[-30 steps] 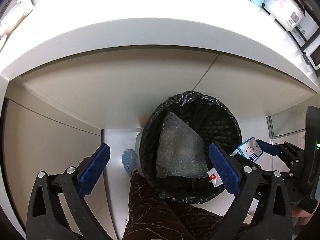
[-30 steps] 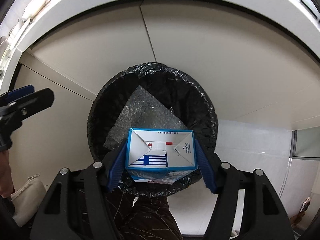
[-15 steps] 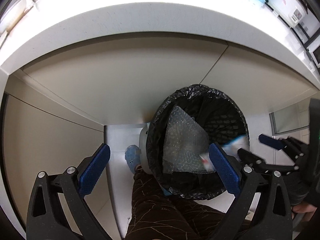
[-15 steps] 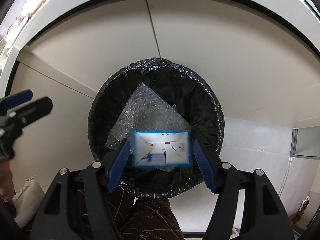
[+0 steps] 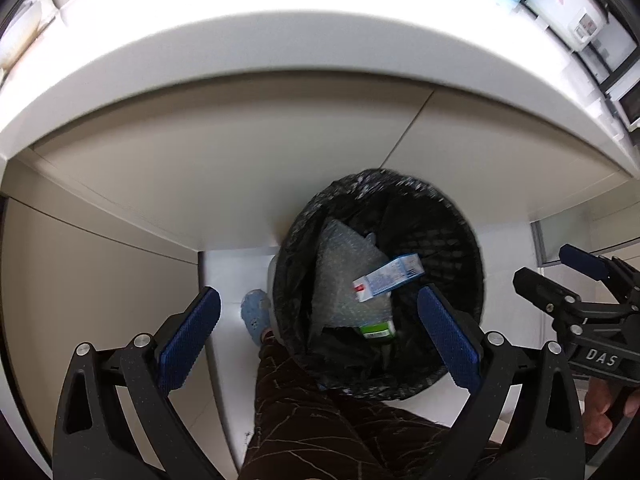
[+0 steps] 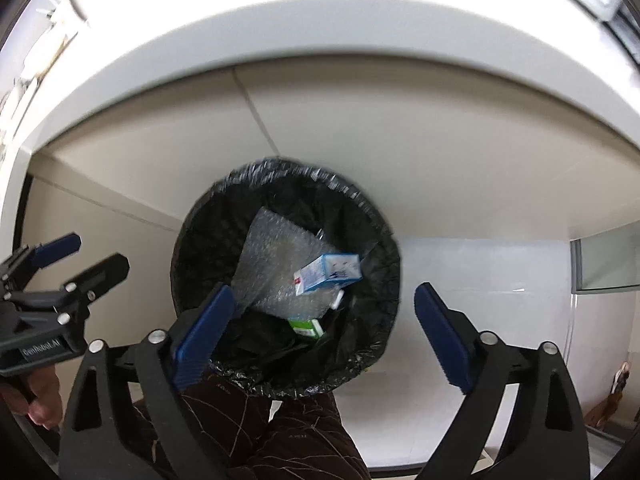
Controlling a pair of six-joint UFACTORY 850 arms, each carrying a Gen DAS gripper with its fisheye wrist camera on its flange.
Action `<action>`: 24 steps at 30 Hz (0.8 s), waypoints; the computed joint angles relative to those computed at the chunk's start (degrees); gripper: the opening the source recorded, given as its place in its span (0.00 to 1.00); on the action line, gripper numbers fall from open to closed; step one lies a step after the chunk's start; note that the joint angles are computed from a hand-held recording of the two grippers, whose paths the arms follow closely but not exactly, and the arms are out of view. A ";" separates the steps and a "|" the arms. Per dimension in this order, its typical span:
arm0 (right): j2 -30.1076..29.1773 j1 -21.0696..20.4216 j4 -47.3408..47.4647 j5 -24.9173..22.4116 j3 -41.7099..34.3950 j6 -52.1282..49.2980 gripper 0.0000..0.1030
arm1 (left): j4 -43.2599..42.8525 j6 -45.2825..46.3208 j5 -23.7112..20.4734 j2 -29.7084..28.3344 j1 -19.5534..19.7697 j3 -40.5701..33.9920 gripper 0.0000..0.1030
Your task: Collect trash
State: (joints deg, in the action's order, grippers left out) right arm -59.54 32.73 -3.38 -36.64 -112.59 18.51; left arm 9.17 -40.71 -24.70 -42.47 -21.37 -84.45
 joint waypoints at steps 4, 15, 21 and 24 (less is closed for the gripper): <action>3.46 -0.16 -0.90 -0.07 1.85 1.73 0.88 | -0.35 -0.73 -0.56 2.24 -0.35 -0.08 0.94; 16.66 0.25 -2.75 -0.63 8.12 5.28 0.90 | 7.03 -7.33 -9.14 12.14 -2.92 -0.86 0.94; 21.11 0.31 -2.56 -1.51 10.70 5.73 0.91 | 6.95 -8.50 -10.35 16.44 -3.64 0.12 0.94; 22.01 1.01 -5.59 -1.42 11.65 8.31 0.91 | 10.52 -10.77 -11.55 16.56 -4.59 -0.30 0.94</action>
